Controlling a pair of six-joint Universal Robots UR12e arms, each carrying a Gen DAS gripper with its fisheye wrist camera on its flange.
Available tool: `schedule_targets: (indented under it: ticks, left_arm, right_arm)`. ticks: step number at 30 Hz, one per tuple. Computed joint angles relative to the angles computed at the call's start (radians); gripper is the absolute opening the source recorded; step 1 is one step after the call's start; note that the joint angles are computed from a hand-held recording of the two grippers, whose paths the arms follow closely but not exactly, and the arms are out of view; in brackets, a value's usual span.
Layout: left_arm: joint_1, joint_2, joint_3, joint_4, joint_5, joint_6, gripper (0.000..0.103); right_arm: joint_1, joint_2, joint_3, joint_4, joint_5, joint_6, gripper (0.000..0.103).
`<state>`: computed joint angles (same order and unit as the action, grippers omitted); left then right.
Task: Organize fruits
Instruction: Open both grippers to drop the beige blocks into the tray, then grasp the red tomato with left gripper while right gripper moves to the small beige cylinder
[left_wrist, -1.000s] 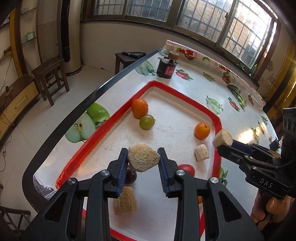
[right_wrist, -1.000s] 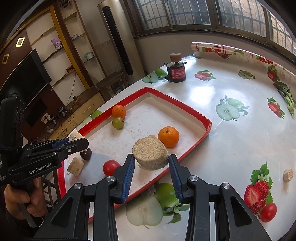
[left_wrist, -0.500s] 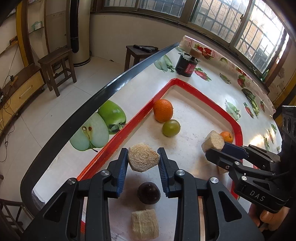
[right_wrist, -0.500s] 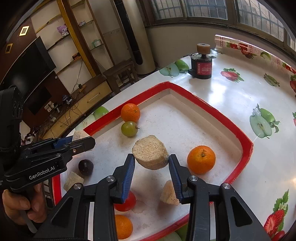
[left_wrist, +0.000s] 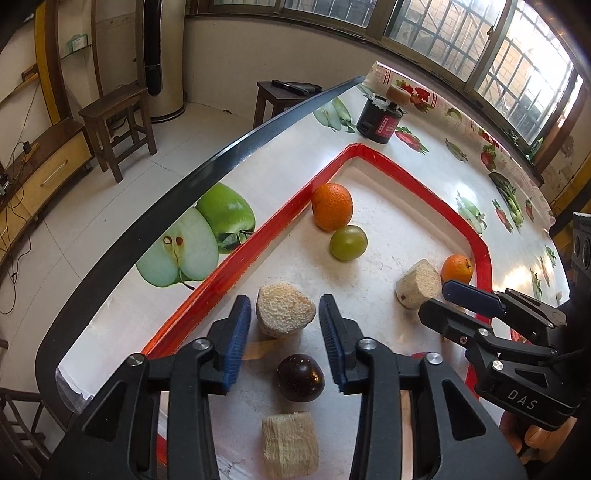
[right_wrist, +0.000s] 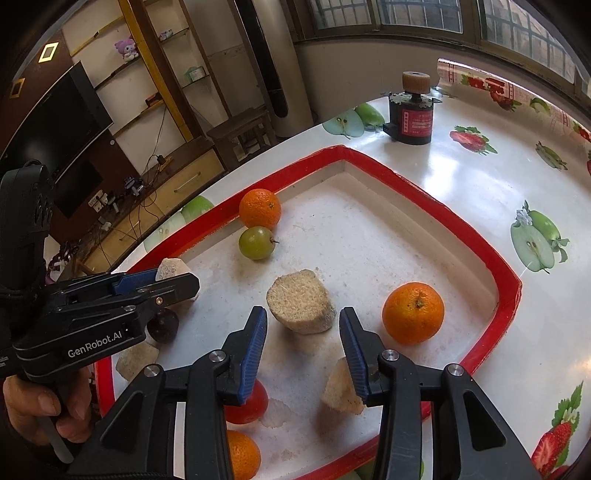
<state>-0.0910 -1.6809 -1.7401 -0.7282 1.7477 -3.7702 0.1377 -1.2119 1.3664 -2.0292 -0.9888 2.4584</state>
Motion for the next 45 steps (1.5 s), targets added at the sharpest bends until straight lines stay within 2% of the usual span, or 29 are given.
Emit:
schedule_targets:
  ticks: [1, 2, 7, 15, 32, 36, 45]
  left_arm:
    - [-0.003, 0.002, -0.001, 0.007, 0.008, 0.000, 0.051]
    - [-0.007, 0.004, -0.002, 0.015, 0.017, 0.003, 0.051]
    - [-0.027, 0.006, 0.005, 0.022, 0.037, 0.017, 0.051]
    - [-0.062, -0.002, 0.023, 0.029, 0.031, 0.029, 0.051]
    - [-0.130, -0.040, 0.086, 0.018, 0.014, 0.086, 0.051]
    - [-0.146, -0.051, 0.101, 0.017, 0.009, 0.098, 0.051]
    - [-0.184, -0.101, 0.160, -0.003, -0.040, 0.148, 0.051]
  right_arm:
    - [-0.003, -0.005, 0.003, -0.001, 0.003, -0.001, 0.046]
    - [-0.007, -0.010, 0.008, -0.005, 0.008, -0.002, 0.047]
    - [-0.032, -0.040, 0.031, -0.016, 0.042, -0.007, 0.047]
    - [-0.083, -0.086, 0.072, -0.037, 0.076, 0.004, 0.048]
    - [-0.175, -0.135, 0.136, -0.073, 0.065, 0.047, 0.050]
    - [-0.200, -0.146, 0.153, -0.093, 0.062, 0.058, 0.055]
    - [-0.265, -0.149, 0.172, -0.125, 0.041, 0.100, 0.056]
